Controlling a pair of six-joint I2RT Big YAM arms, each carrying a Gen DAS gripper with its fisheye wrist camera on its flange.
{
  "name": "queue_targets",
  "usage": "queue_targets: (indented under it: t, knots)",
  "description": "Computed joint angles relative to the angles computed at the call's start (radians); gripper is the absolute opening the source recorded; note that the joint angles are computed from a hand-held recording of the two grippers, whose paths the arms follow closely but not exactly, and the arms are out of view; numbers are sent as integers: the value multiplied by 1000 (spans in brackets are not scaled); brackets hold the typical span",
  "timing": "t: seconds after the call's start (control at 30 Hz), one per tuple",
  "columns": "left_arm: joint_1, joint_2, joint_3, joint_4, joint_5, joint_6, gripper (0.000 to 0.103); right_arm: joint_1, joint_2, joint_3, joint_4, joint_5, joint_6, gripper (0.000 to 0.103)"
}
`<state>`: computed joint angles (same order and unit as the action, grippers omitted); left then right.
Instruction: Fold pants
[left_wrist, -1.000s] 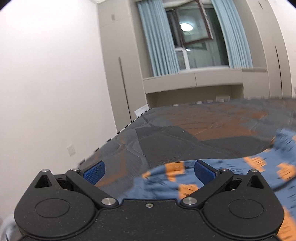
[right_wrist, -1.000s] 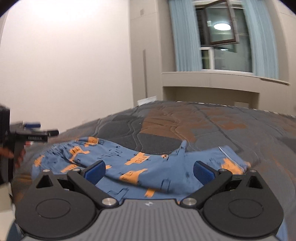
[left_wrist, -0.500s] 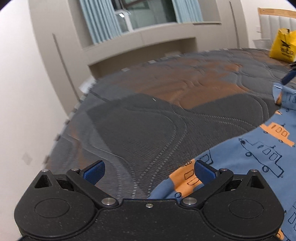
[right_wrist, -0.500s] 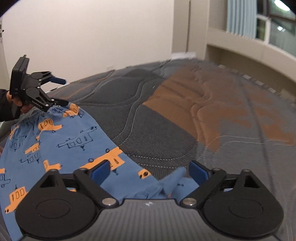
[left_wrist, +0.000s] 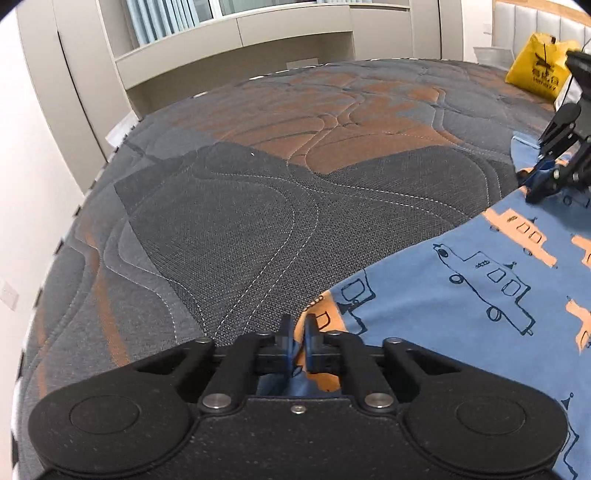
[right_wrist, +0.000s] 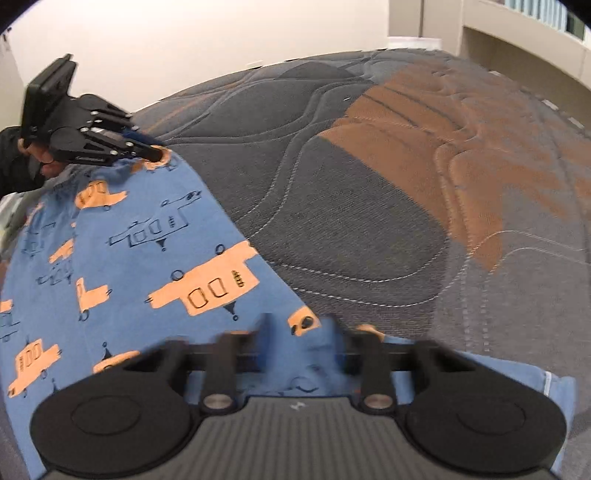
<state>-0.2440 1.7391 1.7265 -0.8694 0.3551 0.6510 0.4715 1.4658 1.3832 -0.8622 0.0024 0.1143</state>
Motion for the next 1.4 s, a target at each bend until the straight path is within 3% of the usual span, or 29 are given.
queue_targets:
  t: [0.13,0.27,0.33,0.47,0.57,0.8,0.9,0.93,0.97,1.13,1.2,1.27,1.3,1.33,1.4]
  knots:
    - [-11,-50,-59,93,-39,-62,1,37,-8,13,-17,113,-8,6]
    - [-7,-83,-72,203,-70,-176,0,72,2,55,11,267,-32,4]
    - [-12,-79,-53,228,-128,-215,0,78,23,97,31,320,-55,4]
    - [-23,0,56,149,-284,-292,0,66,102,200,51,331,-108,4]
    - [-18,70,123,83,-301,-332,0,44,178,269,49,347,-118,4]
    - [-30,106,126,74,-311,-323,1,3,267,283,63,287,-92,5]
    - [-23,116,149,57,-289,-331,2,-4,243,239,103,286,-77,29]
    - [-16,123,150,63,-277,-333,2,-8,228,222,115,278,-75,45]
    - [-12,122,151,63,-266,-339,2,-11,205,200,129,268,-67,54]
    - [-7,122,147,64,-249,-345,2,-62,156,166,151,123,44,63]
    - [-9,115,135,72,-253,-333,1,-75,182,193,109,79,76,62]
    - [-10,107,128,81,-254,-337,0,-69,211,222,55,78,79,42]
    - [-8,102,125,86,-252,-346,0,-61,209,211,74,95,69,33]
    - [-5,93,120,92,-246,-356,0,-55,203,202,93,98,61,11]
    - [1,68,101,111,-227,-369,0,-37,184,184,118,131,68,11]
